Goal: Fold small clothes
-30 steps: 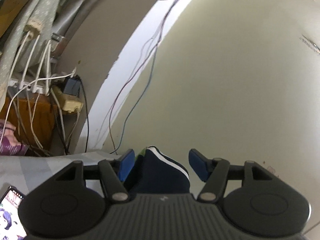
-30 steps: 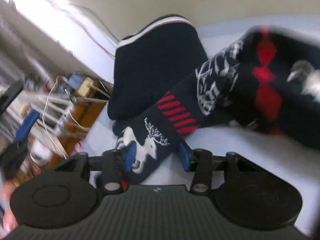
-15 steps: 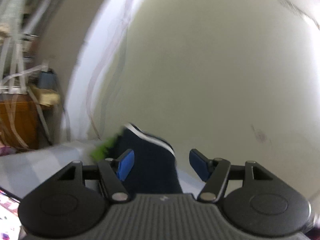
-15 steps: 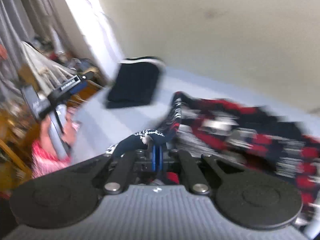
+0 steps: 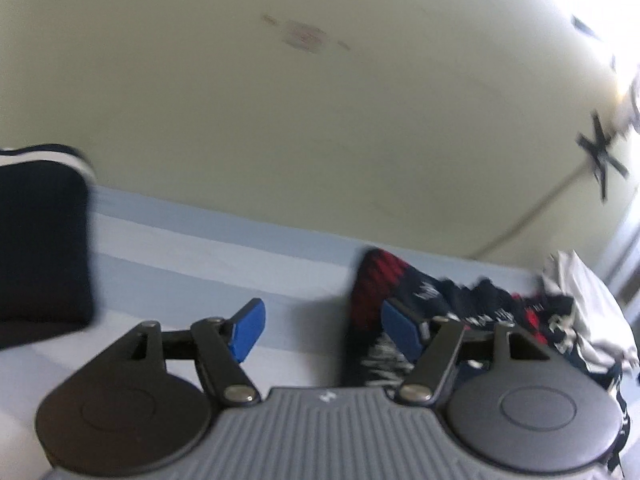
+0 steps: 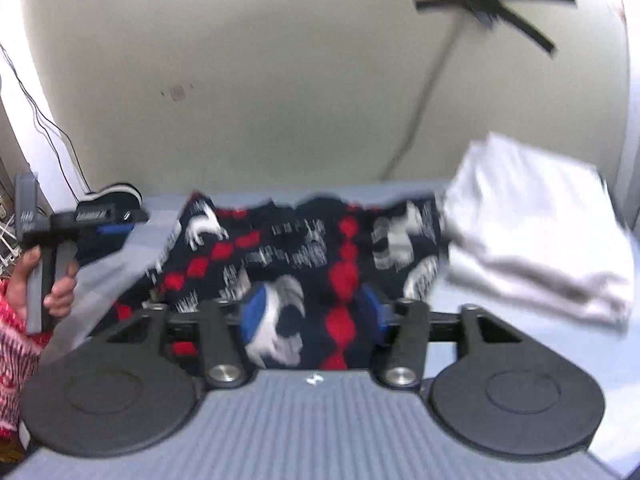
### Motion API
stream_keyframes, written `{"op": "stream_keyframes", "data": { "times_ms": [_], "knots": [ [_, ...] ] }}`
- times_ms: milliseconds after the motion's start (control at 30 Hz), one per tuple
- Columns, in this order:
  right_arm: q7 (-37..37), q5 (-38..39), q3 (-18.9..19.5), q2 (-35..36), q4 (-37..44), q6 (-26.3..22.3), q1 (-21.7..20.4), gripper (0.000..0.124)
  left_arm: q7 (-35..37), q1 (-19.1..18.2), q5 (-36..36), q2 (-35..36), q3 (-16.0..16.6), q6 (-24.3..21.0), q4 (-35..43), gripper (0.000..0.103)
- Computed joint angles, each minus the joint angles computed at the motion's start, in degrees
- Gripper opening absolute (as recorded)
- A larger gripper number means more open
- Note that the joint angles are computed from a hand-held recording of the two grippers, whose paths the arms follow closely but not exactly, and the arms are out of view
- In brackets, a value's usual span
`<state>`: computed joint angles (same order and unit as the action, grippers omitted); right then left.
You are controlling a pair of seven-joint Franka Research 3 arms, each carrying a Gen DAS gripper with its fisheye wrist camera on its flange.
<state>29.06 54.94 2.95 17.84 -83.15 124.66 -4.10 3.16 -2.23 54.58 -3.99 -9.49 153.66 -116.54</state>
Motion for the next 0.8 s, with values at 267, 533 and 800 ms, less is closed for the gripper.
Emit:
{"op": "stream_keyframes", "data": {
  "times_ms": [267,533,800],
  "knots": [
    [-5.19,1.9,-0.03,-1.68,-5.42,1.83,0.76,0.031,5.3,-3.32,1.11,8.9,1.31,-1.26,7.27,0.01],
    [-20.51,21.28,2.96,-3.99,-8.37,22.9,4.2,0.012,-20.58,1.82,12.9,0.35,3.83,7.65,-3.82,0.01],
    [5.12,3.27,1.53,2.19,-3.98,20.97,4.61,0.032,-13.15,0.61,7.32,2.11,1.51,-3.82,-1.58,0.048]
  ]
}}
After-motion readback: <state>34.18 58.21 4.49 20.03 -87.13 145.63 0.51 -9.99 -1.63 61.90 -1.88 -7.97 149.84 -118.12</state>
